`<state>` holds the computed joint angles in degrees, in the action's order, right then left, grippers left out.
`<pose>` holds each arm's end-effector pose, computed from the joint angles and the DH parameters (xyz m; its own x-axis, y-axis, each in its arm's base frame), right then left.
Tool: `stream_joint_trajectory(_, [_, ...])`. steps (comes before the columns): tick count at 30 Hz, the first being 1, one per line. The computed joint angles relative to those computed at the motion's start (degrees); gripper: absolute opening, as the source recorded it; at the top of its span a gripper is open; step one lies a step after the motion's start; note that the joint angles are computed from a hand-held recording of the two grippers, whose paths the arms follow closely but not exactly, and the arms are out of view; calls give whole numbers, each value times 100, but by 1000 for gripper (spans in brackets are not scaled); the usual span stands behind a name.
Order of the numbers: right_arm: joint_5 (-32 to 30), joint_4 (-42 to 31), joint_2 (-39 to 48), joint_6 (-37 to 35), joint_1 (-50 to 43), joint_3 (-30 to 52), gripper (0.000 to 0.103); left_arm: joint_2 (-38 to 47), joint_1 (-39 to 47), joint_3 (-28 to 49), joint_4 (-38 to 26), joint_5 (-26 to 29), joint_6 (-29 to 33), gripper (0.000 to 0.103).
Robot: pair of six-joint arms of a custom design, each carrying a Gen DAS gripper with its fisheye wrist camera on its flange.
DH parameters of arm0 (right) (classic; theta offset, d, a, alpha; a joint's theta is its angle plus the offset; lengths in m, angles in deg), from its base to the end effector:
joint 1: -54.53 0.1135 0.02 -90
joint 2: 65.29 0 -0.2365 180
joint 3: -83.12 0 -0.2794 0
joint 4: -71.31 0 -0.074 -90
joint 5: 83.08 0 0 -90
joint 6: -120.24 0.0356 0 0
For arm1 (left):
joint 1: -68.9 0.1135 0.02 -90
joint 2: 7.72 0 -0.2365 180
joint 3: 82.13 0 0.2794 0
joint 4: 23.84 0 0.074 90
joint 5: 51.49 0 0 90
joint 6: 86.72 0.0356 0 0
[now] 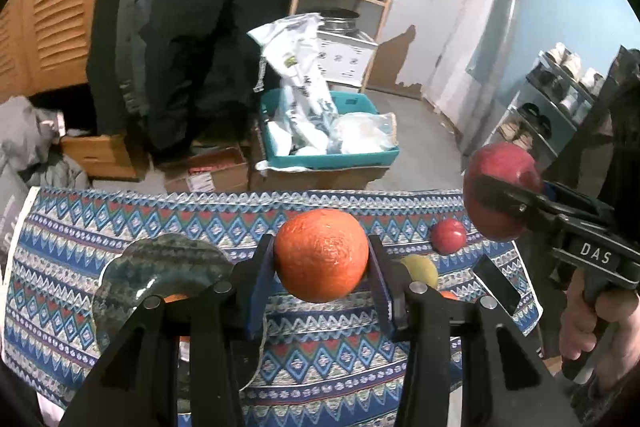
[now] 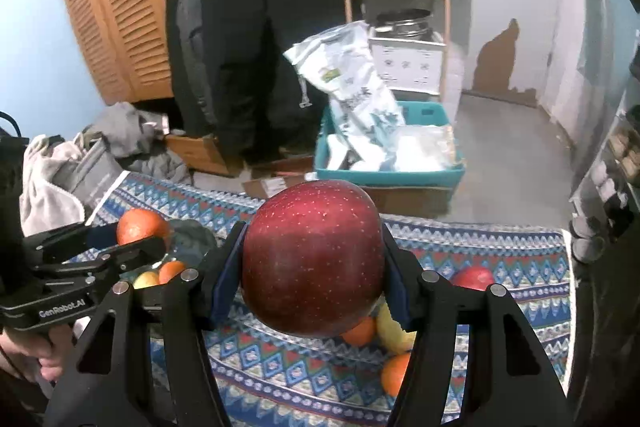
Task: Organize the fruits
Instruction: 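Lift the red apple with the right tool while the left tool lifts the orange, then lower the apple and orange into the glass bowl and open both tools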
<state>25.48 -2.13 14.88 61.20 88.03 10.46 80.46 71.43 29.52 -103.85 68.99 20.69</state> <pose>0.2587 0.1576 0.3963 -0.6915 0.1271 -0.7111 0.0186 0.9872 0.1584 0.3270 -0.0036 0.3738 -0.7231 0.2262 -0.6527 0.4797 0.8443 -0.2388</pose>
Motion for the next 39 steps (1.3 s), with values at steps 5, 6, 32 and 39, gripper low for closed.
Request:
stream_joint_trajectory(5, [-97, 53, 456, -18, 109, 401, 62, 170, 331, 109, -42, 41, 97, 45])
stream_joint_trajectory(6, [-122, 63, 589, -33, 136, 523, 62, 211, 396, 144, -58, 56, 109, 45])
stream_joint_trajectory(32, [-681, -439, 3730, -224, 606, 3950, 62, 1149, 1724, 709, -64, 95, 433, 45])
stream_joint_trajectory(39, [-885, -1047, 5027, -259, 684, 5716, 62, 1591, 1863, 808, 62, -233, 391, 45])
